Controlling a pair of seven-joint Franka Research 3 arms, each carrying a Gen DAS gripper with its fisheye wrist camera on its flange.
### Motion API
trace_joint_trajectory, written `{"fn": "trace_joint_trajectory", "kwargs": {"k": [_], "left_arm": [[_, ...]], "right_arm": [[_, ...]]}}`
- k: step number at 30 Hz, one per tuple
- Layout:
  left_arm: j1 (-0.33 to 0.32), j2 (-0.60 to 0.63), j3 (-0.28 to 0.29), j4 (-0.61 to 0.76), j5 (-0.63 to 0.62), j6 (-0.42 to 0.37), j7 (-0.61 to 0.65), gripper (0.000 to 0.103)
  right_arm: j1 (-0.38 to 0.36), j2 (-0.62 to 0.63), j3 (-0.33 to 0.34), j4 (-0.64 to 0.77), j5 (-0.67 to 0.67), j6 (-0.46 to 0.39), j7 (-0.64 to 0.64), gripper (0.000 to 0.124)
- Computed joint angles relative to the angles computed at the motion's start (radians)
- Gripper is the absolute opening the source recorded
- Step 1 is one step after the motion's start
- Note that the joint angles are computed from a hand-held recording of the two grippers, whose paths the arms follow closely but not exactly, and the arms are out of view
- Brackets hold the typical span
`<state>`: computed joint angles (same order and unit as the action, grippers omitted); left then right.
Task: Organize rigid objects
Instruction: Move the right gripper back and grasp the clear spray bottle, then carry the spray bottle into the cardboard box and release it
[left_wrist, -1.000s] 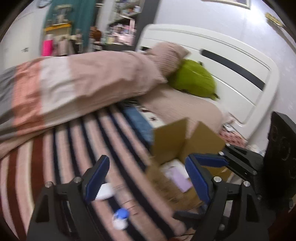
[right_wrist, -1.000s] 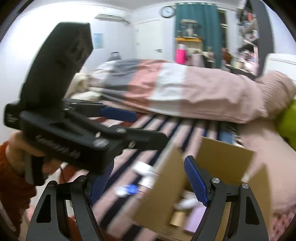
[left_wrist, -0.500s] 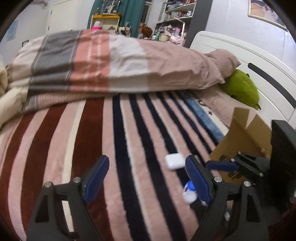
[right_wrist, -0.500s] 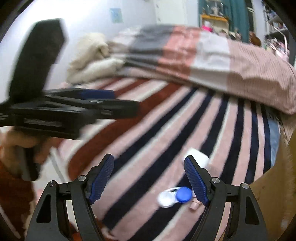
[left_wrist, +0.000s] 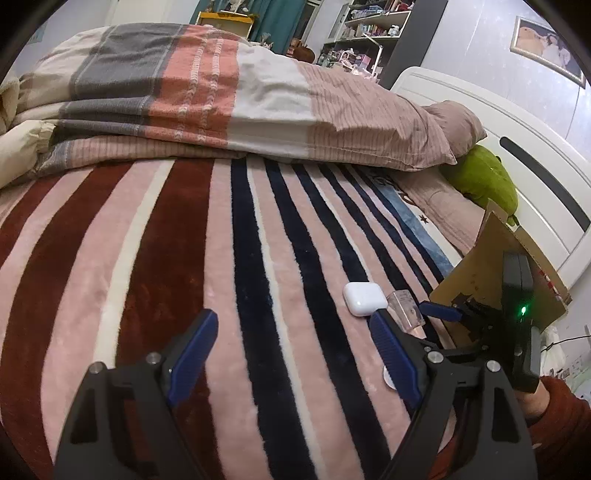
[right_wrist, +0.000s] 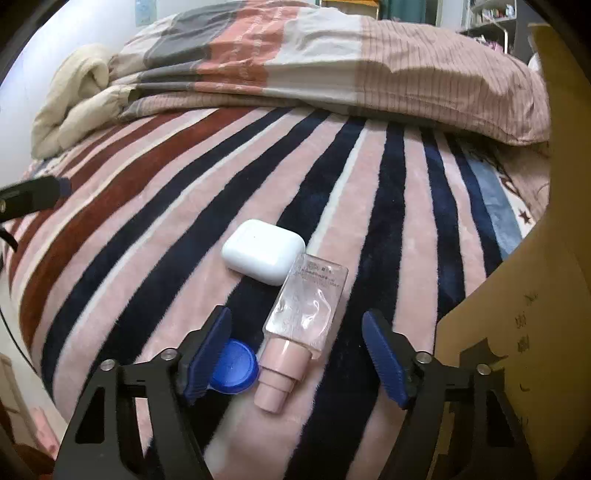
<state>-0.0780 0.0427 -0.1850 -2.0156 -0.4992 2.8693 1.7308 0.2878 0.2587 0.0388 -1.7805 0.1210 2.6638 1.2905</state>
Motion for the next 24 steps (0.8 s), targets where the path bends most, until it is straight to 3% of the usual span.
{"fn": "trace_joint_trajectory", "kwargs": {"k": [2,3,11,17,19,21,24], "left_arm": [[0.002,-0.001,-0.003,0.0,-0.027,-0.002,0.026,0.082],[0.003,-0.001,-0.003,0.001,-0.038,-0.003,0.039,0.082],[-0.002,-0.009,-0.006,0.0,-0.201,0.003,0.197,0.082],[-0.007,-0.008,-0.004,0.009,-0.226,-0.004,0.22,0.082],[-0.008,-0.007,-0.005,0.012,-0.232,-0.008,0.227,0.082],[-0.009,-0.009,-0.005,0.016,-0.244,-0.019,0.24,0.082],[-0.008,-0.008,-0.006,0.037,-0.306,-0.052,0.3,0.082]], "right_arm": [[-0.014,-0.011,0.015,-0.015,0.039,-0.001,-0.031,0.039],[-0.009,-0.016,0.008,-0.02,0.03,0.0,-0.021,0.032],[-0.043,-0.029,0.05,-0.02,0.186,-0.027,-0.153,0.031],[0.012,0.019,-0.006,0.061,0.021,-0.135,0.019,0.032],[0.014,0.026,-0.005,0.063,0.008,-0.112,0.029,0.03],[0.025,0.003,-0.009,0.019,-0.02,-0.033,0.047,0.03],[-0.004,-0.047,0.041,-0.03,0.073,0.027,-0.057,0.029]]}}
